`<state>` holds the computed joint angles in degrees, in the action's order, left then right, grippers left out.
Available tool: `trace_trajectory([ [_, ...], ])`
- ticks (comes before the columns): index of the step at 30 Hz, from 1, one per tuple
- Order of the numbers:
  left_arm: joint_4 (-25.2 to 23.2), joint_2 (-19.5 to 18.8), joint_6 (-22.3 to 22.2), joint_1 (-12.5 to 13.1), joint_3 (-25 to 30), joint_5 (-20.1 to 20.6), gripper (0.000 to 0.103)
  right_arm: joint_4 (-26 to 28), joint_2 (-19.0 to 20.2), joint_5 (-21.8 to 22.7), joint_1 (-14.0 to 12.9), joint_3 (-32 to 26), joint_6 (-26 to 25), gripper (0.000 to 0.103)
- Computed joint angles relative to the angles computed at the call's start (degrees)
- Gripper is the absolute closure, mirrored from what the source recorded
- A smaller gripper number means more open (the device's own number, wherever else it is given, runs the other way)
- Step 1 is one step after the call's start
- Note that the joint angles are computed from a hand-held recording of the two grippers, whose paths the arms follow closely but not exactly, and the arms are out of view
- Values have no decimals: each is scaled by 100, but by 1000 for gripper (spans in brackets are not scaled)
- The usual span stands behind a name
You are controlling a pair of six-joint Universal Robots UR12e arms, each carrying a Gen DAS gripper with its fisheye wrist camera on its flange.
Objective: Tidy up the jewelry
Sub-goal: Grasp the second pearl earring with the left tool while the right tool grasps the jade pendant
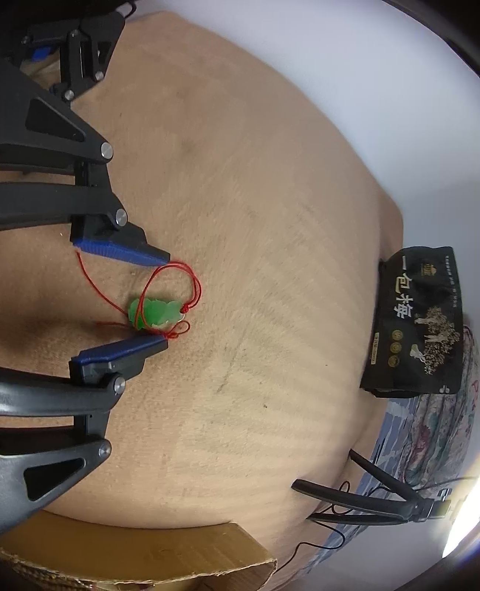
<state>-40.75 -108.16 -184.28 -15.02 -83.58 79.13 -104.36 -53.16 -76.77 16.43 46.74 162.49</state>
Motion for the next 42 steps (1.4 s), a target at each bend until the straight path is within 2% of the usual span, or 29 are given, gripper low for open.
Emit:
trace_trajectory([
  [3, -4, -7, -27, 4, 10, 12, 96, -46, -4, -57, 12, 23, -22, 72],
  [5, -5, -12, -28, 2, 18, 25, 96, -32, -4, -20, 2, 25, 3, 83],
  [7, 6, -11, -25, -1, 14, 34, 96, -43, -6, -14, -6, 33, 39, 87],
  [15, 101, 39, -152, 6, -56, 52, 96, -197, -90, 86, -38, 157, 160, 88],
  [28, 263, 180, -328, -4, -137, 110, 96, -651, -486, 398, -157, 573, 268, 88],
  [42, 514, 239, -262, -107, -48, 333, 96, -1070, -918, 528, -313, 951, 347, 88],
])
